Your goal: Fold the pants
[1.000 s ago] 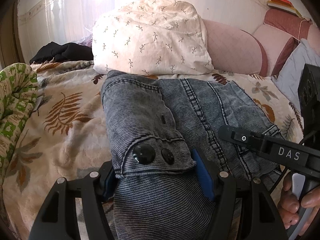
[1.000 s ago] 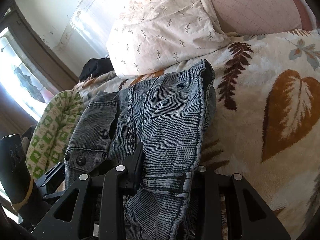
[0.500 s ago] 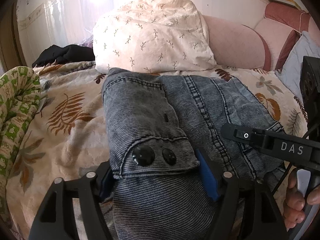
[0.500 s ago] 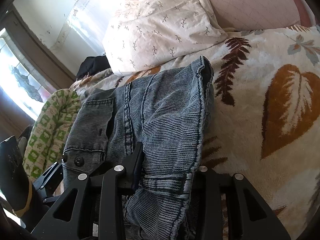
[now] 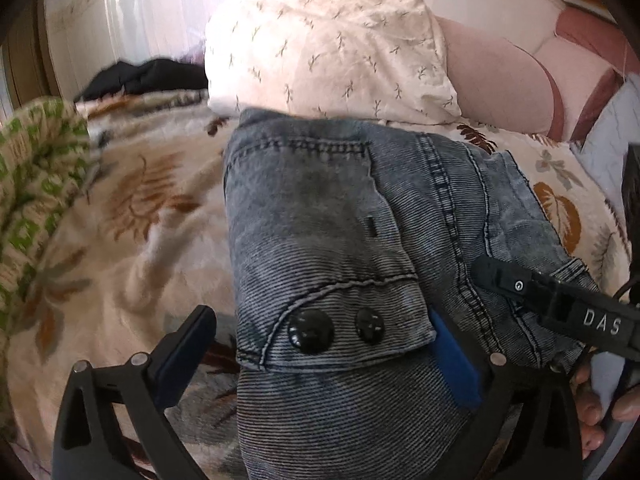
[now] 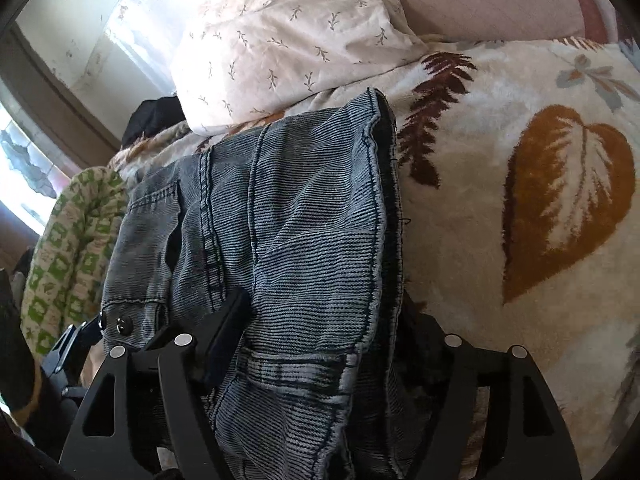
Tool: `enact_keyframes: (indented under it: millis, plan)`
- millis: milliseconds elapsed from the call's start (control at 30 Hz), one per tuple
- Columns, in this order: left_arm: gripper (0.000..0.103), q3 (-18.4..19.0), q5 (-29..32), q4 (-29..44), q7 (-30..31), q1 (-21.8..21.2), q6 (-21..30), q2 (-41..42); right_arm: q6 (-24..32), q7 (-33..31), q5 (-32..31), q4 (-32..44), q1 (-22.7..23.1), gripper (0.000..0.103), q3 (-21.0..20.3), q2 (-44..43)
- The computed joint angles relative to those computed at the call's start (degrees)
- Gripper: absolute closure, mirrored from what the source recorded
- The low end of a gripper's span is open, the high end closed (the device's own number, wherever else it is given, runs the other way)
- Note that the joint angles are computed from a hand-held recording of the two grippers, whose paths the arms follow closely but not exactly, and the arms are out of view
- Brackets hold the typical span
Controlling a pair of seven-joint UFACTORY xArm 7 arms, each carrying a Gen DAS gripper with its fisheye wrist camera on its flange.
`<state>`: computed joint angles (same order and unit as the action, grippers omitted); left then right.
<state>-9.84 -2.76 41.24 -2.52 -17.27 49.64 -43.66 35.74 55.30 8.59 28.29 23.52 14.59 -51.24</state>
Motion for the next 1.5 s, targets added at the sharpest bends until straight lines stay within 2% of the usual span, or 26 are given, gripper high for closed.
enact_keyframes:
  millis: [133, 300, 500, 700, 833, 1000, 1167, 1333, 1500]
  plan:
    - [0.000, 3.4, -4.3, 1.2, 1.3, -1.4, 2.5, 1.9, 0.1, 0.4, -0.1, -0.1, 0.0, 0.032, 0.2, -0.1]
    - [0.000, 5.8, -8.6, 3.6, 3.4, -1.8, 6.1, 2.6, 2.6, 0.3, 0.3, 1.0, 0.5, 0.027, -0.5, -0.6]
    - [0.000, 5.7, -8.5, 2.6, 9.1, -1.4, 3.6, -2.9, 3.5, -1.4, 3.4, 0.7, 1.3, 0.025, -3.6, -5.4]
    - [0.000, 4.1, -3.8, 0.1, 11.2, 1.5, -1.6, -8.0, 8.0, -0.3, 0.0, 3.2, -3.8, 0.025, -0.6, -10.4]
    - [0.000, 3.4, -2.0, 0.2, 8.3, 4.7, -3.8, -9.6, 9.0, 0.4, -2.4, 5.5, -6.3, 0.025, 2.0, -11.0]
    - [0.000, 3.4, -1.2, 1.6, 3.5, 7.4, -4.3, -11.0, 13.6, -0.5, -8.4, 12.0, -9.2, 0.024, 7.4, -8.6]
    - [0.000, 2.1, 2.2, 0.4, -0.1, 10.9, -6.0, -13.5, 16.1, -0.3, -13.5, 16.6, -11.6, 0.022, 12.0, -9.2]
    - [0.000, 1.9, 4.5, 0.5, -1.9, 12.4, -4.3, -14.0, 17.0, 1.0, -16.0, 18.3, -13.5, 0.020, 15.0, -11.9]
    - [0.000, 2.1, 5.5, 0.3, -3.6, 13.2, -4.1, -15.8, 20.1, 1.1, -17.7, 20.5, -15.4, 0.020, 17.6, -13.7]
